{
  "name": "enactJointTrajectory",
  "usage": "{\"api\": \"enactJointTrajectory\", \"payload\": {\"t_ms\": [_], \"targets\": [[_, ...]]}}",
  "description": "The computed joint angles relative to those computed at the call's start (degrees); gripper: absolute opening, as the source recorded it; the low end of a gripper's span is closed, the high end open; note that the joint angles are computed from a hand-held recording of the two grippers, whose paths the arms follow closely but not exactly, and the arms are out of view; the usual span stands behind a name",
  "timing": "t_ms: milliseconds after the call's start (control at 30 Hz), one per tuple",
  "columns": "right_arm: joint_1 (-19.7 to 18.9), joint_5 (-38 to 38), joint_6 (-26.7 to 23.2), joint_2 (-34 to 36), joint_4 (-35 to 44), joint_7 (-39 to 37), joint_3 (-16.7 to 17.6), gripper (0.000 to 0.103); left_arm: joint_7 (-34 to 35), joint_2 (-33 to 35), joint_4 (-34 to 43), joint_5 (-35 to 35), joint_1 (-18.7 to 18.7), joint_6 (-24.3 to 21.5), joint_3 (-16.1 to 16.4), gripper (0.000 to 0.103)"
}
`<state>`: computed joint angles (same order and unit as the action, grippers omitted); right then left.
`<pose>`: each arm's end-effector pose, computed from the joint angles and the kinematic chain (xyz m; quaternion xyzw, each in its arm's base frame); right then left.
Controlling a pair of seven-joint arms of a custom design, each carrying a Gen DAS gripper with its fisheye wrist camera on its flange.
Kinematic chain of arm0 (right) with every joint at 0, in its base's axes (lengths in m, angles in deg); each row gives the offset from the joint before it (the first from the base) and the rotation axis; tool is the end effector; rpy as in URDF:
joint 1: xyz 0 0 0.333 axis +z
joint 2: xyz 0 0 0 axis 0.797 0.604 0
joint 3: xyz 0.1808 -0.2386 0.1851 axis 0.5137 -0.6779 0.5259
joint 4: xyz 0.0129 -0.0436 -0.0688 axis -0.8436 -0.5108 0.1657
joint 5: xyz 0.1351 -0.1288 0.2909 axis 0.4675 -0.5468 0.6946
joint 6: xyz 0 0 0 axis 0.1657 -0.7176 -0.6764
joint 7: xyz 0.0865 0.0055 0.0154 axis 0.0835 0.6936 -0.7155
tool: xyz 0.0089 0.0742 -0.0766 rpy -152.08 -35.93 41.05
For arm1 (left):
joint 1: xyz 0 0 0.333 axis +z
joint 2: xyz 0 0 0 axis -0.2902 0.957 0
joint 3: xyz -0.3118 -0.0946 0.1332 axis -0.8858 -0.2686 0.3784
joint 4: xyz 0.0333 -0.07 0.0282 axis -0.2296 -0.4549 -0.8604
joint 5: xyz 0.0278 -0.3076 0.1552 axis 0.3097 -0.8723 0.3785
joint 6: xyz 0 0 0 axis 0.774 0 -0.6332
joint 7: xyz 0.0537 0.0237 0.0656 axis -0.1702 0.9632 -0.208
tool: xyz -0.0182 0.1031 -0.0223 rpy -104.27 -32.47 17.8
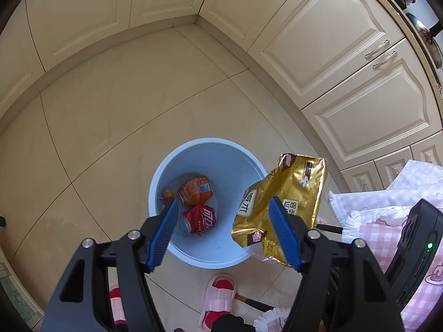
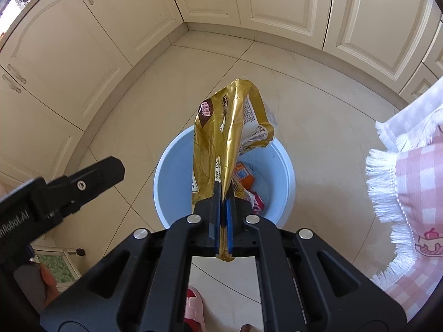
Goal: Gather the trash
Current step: 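Open the left tool to drop the red can while the right tool releases the gold bag into the bucket, then move both open tools back to the table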
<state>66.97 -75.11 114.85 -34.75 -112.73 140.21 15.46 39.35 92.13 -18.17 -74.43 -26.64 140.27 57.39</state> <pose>0.6344 0.2001 0.4443 -0.7133 0.6656 -0.0570 0.2119 0.6301 -0.2147 0.4348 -0.7951 0.5533 -0.2481 0.0054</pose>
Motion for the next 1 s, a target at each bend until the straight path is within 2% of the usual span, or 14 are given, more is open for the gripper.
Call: {"api": "enactJointTrajectory", "payload": {"t_ms": [67,133,200,233,467,667,867,1000], "targets": [[0.3,-0.4,0.0,-0.2,-0.1,0.3,-0.2,0.005,0.0,0.2,0.3,0.0,-0.1,-0.1,0.0,0.066],[0.4,-0.5,0.1,-0.4,-0.2,0.5,-0.2,0.013,0.2,0.1,0.2,-0.1,0.0,-0.1,-0.1,0.066],[0.6,-0.8,0.7,-0.8,-0.6,0.9,-0.4,0.04,0.1,0.0,0.0,-0.1,-0.1,0.1,-0.1,0.066],[0.7,-1.2,1.4,-1.1,-1.0,1.0,-0.5,0.042,0.3,-0.1,0.1,-0.1,0.0,0.0,-0.1,0.066],[2.0,-5.5,2.2,-3.2,-2.5,3.4,-2.1,0.042,0.2,-0.9,-0.5,0.1,-0.2,0.6,-0.1,0.066],[2.5,-9.9,2.5,-8.0,-5.7,5.2,-2.9,0.042,-0.5,-3.7,-2.2,2.3,-1.5,0.3,0.5,0.066],[1.4,-12.4,3.1,-16.5,-10.6,4.2,-2.6,0.042,-6.3,-13.1,-11.0,7.0,-4.1,6.0,1.6,0.066],[0.9,-15.0,4.1,-25.1,-15.3,5.3,-2.0,0.042,-14.3,-20.3,-14.5,16.3,-5.8,6.8,2.1,0.066]]}}
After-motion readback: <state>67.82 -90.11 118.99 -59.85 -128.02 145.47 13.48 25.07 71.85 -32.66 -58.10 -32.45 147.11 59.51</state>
